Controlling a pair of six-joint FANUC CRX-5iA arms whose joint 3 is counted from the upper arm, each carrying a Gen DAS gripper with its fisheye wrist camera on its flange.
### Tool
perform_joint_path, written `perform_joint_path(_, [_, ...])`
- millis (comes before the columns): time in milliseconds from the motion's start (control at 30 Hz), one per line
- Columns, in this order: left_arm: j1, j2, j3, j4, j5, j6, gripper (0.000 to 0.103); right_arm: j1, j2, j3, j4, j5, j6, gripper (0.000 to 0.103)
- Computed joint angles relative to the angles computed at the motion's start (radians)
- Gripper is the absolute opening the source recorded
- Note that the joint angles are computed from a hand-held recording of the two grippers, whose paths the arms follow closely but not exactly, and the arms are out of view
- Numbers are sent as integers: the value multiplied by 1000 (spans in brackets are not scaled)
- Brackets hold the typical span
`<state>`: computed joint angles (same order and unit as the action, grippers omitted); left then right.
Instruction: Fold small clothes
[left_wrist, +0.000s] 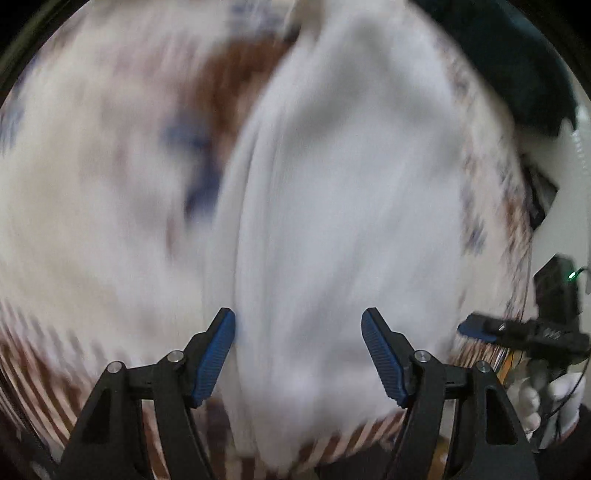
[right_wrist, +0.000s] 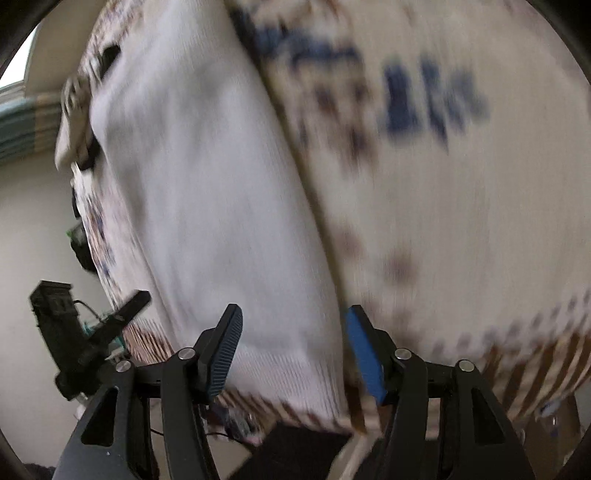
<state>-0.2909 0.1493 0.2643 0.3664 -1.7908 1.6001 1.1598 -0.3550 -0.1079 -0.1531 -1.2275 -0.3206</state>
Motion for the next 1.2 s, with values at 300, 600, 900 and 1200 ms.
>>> perform_joint_path(300, [23,-93,-156,45,47,-40,69,231,-43,-202,167,276,-339,63])
perform_joint_path(600, [78,-145,-249,110,128,-115,18,259,20,-167,238,285,-389,25])
perform_joint_path(900, [135,-95,-143,99,29,-90,26,173,6,-93,89,190,-240,27])
perform_joint_path(1200, [161,-13,-89,173,-1,-6,68,139,-24,-100,83,137,-212,67])
